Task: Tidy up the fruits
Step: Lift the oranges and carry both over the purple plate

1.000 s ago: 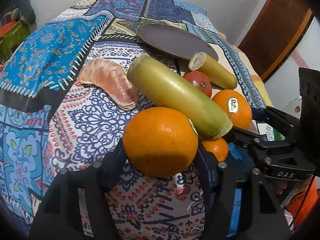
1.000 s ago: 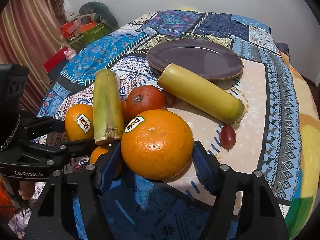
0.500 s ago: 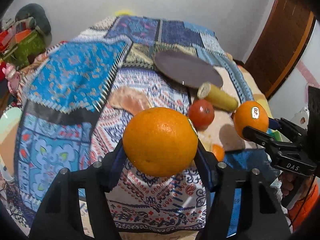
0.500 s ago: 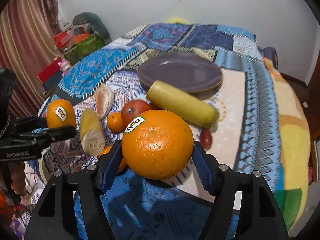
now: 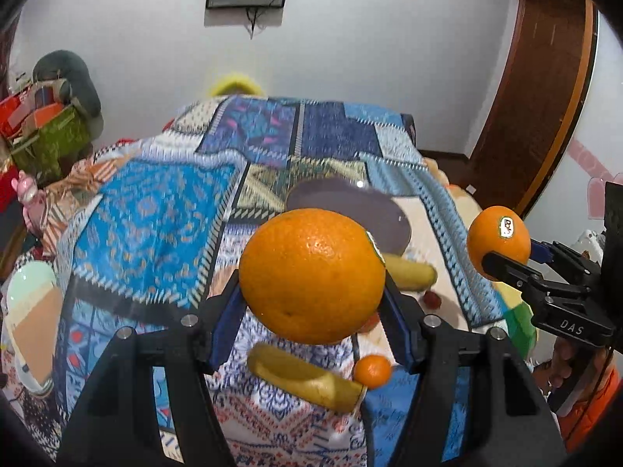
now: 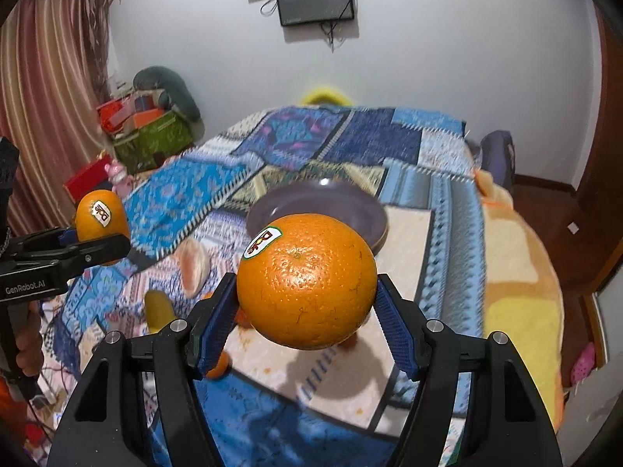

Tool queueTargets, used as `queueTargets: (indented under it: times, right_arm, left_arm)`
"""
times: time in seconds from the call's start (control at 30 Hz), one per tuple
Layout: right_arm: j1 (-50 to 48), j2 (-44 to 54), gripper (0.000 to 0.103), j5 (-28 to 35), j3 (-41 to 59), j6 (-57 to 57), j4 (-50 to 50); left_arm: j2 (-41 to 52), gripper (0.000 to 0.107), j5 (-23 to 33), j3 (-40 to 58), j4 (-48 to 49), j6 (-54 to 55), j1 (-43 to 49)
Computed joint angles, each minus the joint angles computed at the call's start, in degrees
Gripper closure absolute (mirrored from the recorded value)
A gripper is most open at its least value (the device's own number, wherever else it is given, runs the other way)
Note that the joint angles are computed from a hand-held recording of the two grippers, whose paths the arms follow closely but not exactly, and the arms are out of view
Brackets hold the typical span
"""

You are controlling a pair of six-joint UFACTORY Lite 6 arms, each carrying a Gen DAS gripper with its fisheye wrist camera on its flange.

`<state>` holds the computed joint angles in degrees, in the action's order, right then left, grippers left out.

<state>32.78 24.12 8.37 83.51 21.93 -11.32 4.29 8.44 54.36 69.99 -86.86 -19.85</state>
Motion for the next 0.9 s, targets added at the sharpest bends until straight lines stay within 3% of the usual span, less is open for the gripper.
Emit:
queueTargets:
  times: [0.1,0.3,0.53,0.73,0.9]
  right_arm:
    - [-0.6,0.5,0.037,0.0,1.8,5.7,-6.2]
    - [-2.1,3.5,0.037,0.5,7.6,6.6,-7.9]
    - [-3.1,10.2,0.037,2.7,17.7,3.5,-5.8]
    - [-3.8,17.8,0.037,6.3,28.6,-0.6,-3.6]
    - [-4.8,26.5,0.037,11.0,40.9,-7.6,2.4]
  left_arm:
    - [1.5,0.043,0.3,3.0,-1.2,1.7,0.1]
    - [7.1,0.043,0.8,11.2,-8.4,10.4,0.9]
    - [15.9,0.043,1.2,22.6,-21.2,24.4,2.2]
    - [25.9,0.043,2.0,33.8,-41.2,44.0,3.8]
    - [35.1,0.043,4.3,43.6,-48.1,51.0,4.5]
